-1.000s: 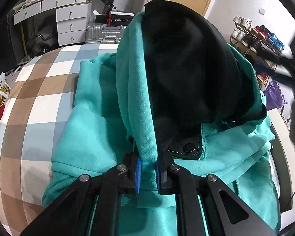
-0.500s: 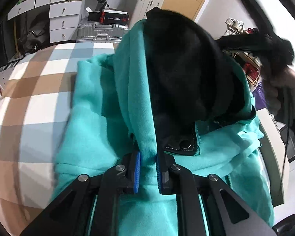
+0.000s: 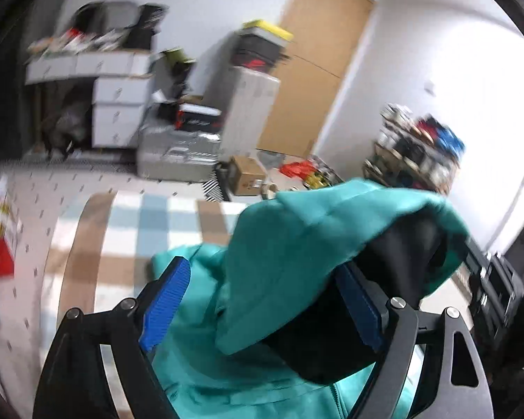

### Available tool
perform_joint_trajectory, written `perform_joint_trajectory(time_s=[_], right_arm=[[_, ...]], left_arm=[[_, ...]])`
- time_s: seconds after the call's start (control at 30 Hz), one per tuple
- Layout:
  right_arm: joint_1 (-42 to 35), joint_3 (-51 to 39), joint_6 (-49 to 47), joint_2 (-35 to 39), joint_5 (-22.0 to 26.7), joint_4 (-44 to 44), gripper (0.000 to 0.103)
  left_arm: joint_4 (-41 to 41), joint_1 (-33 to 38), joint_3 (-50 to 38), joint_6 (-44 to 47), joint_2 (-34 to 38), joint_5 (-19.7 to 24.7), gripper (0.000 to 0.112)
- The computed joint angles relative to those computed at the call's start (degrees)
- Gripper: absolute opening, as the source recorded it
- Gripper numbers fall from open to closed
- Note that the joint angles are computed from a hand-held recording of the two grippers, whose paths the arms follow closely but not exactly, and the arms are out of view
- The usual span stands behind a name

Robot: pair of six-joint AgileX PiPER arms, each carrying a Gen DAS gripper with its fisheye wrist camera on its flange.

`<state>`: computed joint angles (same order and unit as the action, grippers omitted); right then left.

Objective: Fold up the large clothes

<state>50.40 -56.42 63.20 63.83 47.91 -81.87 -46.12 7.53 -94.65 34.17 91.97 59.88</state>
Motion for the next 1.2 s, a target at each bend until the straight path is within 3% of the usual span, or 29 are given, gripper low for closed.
perform_joint_trajectory(time_s=[0.03,0.17,0.23,0.3,0.33,0.37,0.4,0.47,0.57,0.63,0.7,0.73,0.83,0.9,0.97,1.0,1.1,1.13,1.2], right_arm=[[1.8,1.8,2.2,-1.0,2.2,-0.9,0.004],[1.8,3.0,4.0,-3.1,2.1,2.3,0.004],[-0.1,3.0,3.2,-4.1,-0.1,4.4,0.004],[-1.5,2.7,1.0,-4.9,-2.3,6.9,0.004],[-1.3,2.9,0.5,-5.4,-2.2,7.2,0.004],[-1.8,3.0,-0.1,-5.7,-3.1,7.8,0.004],[-2.5,3.0,-0.9,-5.8,-4.3,8.9,0.004],[-2.2,3.8,-1.0,-6.5,-4.6,9.6,0.004],[-0.8,5.2,-0.6,-7.2,-4.3,10.7,0.004],[-1.7,5.6,-2.3,-6.9,-6.4,13.1,0.004],[-0.6,5.5,-2.8,-5.8,-6.0,13.4,0.004],[-0.4,4.7,-3.3,-4.7,-5.9,13.4,0.004],[-0.8,2.6,-3.2,-3.8,-5.6,13.5,0.004],[-3.2,1.8,-2.9,-5.8,-8.0,16.5,0.004],[-7.4,1.5,-6.7,-8.8,-10.0,26.4,0.004],[-10.0,2.9,-9.2,-10.8,-11.5,32.1,0.004],[-17.0,8.4,-19.7,-15.9,-13.6,49.3,0.005],[-18.3,10.2,-23.0,-17.0,-12.8,54.4,0.005],[-16.5,14.3,-23.3,-18.9,-8.9,57.8,0.005]], left_arm=[[2.5,-2.0,-0.9,-0.2,0.3,-0.6,0.082],[15.7,-11.6,-3.0,0.6,2.2,-2.2,0.082],[23.9,-16.2,-0.9,-0.6,0.8,-7.4,0.082],[27.7,-18.1,-2.2,-2.2,1.9,-8.0,0.082],[29.5,-18.9,-2.9,-3.3,2.7,-8.2,0.073],[32.1,-19.8,-4.6,-4.1,4.1,-7.6,0.035],[35.3,-20.9,-7.0,-5.9,6.1,-6.4,0.012],[38.1,-21.5,-11.1,-7.9,8.6,-3.5,0.006],[46.7,-23.4,-11.8,-15.5,7.0,-6.3,0.004],[47.0,-22.6,-14.8,-20.3,7.0,-7.5,0.004],[49.0,-22.8,-15.8,-26.0,5.3,-11.1,0.003],[49.4,-22.9,-13.1,-26.9,3.2,-15.5,0.003],[37.6,-20.9,3.0,-20.2,-9.1,-31.3,0.003],[26.1,-19.7,14.5,-10.7,-16.2,-36.8,0.003],[14.6,-18.1,25.1,-0.4,-22.1,-35.9,0.004],[8.9,-16.3,30.1,5.4,-24.4,-33.2,0.004],[-5.6,-8.7,39.3,22.5,-25.7,-19.8,0.004],[-7.8,-6.3,41.7,26.5,-25.5,-15.3,0.004],[-6.7,-4.6,46.2,28.3,-26.9,-11.7,0.007]])
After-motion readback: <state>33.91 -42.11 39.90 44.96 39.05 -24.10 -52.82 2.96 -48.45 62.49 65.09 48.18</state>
